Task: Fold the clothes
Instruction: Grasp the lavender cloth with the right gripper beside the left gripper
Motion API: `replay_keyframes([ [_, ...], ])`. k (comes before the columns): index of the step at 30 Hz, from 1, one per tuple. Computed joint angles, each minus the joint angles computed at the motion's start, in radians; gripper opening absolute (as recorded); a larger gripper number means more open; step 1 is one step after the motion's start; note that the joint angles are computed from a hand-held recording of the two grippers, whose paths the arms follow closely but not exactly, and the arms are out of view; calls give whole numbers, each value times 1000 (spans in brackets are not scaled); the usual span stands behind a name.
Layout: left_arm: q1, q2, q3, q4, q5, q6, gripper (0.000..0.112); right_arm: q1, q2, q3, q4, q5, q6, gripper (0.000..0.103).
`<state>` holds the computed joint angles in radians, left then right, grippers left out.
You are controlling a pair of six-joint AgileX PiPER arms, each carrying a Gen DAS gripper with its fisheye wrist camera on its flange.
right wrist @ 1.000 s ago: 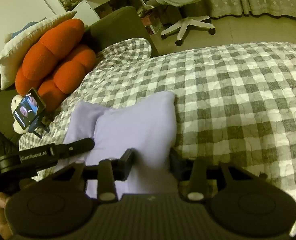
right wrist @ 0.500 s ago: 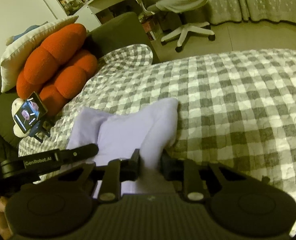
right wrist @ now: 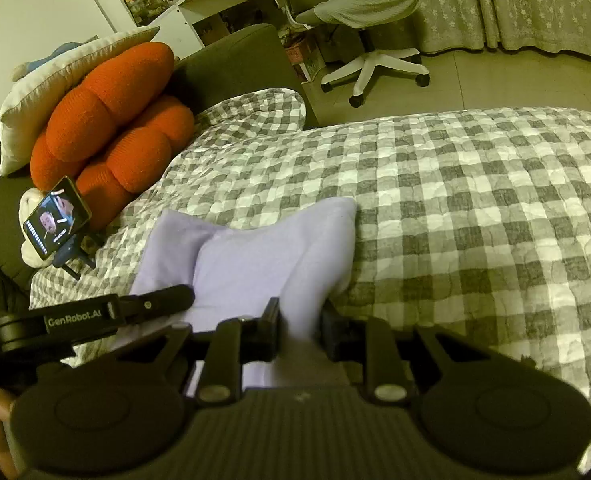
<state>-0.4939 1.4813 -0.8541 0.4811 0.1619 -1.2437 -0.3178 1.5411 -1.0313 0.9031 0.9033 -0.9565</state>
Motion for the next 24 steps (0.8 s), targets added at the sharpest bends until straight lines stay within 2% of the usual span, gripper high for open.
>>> replay_keyframes([
  [17, -25, -14, -7, 88, 33, -92, 19, 9, -24, 16, 7, -28, -15, 19],
  [21, -57, -34, -4, 269, 59, -289, 17, 8, -39, 23, 17, -36, -25, 18],
  [24, -91, -49, -13, 342, 106, -367, 16, 11, -62, 36, 24, -56, -33, 16],
])
